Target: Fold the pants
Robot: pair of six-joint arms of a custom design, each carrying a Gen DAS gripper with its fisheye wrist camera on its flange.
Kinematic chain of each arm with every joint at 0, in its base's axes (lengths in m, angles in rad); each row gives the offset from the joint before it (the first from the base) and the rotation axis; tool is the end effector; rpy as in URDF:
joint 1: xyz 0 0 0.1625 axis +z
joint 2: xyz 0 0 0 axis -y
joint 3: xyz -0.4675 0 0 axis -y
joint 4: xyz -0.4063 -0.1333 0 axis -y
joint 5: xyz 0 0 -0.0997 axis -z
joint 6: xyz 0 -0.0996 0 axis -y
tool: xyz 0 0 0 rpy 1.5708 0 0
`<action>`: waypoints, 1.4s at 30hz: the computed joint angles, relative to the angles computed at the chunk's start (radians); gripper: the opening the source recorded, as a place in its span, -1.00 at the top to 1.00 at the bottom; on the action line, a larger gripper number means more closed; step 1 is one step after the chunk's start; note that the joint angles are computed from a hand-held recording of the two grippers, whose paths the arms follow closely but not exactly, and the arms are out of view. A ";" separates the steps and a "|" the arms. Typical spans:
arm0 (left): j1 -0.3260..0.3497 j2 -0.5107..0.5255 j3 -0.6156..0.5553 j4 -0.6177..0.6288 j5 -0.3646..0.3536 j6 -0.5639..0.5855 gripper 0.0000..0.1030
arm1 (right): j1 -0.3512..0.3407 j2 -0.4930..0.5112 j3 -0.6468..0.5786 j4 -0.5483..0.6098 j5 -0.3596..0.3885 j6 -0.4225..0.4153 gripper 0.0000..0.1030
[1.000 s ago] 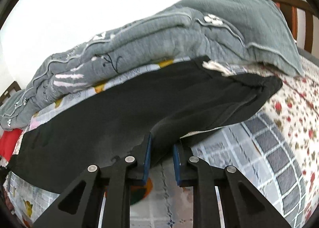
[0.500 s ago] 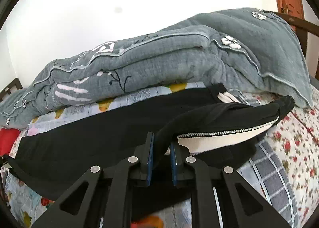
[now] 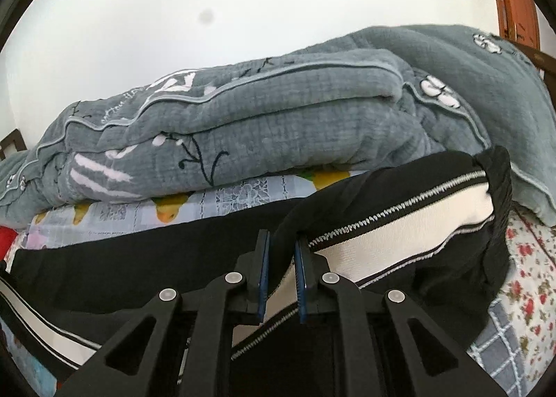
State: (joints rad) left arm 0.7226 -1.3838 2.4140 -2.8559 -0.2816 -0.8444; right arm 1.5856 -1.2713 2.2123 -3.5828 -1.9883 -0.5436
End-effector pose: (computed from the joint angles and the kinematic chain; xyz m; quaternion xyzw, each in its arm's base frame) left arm -0.1482 -0.4359 0.2718 -0.0749 0.7930 -0.5136 0.3189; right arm 0.1004 -0.5035 0.3247 0.1302 -0.8379 0.4353 0.3025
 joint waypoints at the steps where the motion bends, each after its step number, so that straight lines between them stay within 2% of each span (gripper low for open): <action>1: 0.005 0.008 -0.003 -0.030 -0.003 0.022 0.92 | -0.002 0.008 -0.007 0.002 0.000 0.008 0.74; 4: 0.009 0.012 -0.009 -0.026 -0.019 0.033 0.92 | 0.001 0.033 -0.018 -0.020 -0.010 0.004 0.65; 6: 0.004 0.000 -0.014 0.047 -0.030 -0.010 0.92 | 0.003 0.027 -0.011 -0.017 -0.006 -0.002 0.39; 9: -0.018 -0.031 -0.010 0.195 -0.030 -0.122 0.91 | 0.008 0.010 0.011 -0.030 -0.011 -0.012 0.12; 12: -0.045 -0.085 -0.001 0.360 -0.063 -0.263 0.82 | 0.003 -0.032 0.044 0.000 -0.008 -0.008 0.04; 14: -0.065 -0.112 0.012 0.431 -0.075 -0.330 0.58 | -0.007 -0.066 0.067 0.034 -0.004 0.002 -0.01; 17: -0.111 -0.161 0.024 0.618 -0.093 -0.486 0.41 | -0.025 -0.114 0.111 0.057 -0.007 0.003 -0.05; 20: -0.153 -0.203 0.049 0.728 -0.131 -0.602 0.16 | -0.059 -0.169 0.168 0.065 -0.002 -0.008 -0.13; 24: -0.203 -0.250 0.077 0.864 -0.191 -0.748 0.15 | -0.130 -0.261 0.242 0.106 0.011 -0.007 -0.15; 28: -0.253 -0.298 0.109 0.951 -0.251 -0.857 0.15 | -0.213 -0.348 0.288 0.199 0.066 0.016 -0.18; 30: -0.264 -0.317 0.125 0.945 -0.271 -0.874 0.15 | -0.251 -0.377 0.298 0.248 0.099 0.027 -0.19; 33: -0.248 -0.337 0.155 0.834 -0.302 -0.831 0.15 | -0.284 -0.392 0.303 0.279 0.137 0.039 -0.19; 36: -0.206 -0.320 0.180 0.674 -0.322 -0.750 0.15 | -0.290 -0.392 0.290 0.304 0.161 0.068 -0.19; 38: -0.185 -0.301 0.196 0.576 -0.308 -0.708 0.15 | -0.293 -0.384 0.270 0.334 0.180 0.106 -0.19; 42: -0.122 -0.252 0.211 0.344 -0.304 -0.584 0.15 | -0.277 -0.346 0.229 0.358 0.172 0.152 -0.19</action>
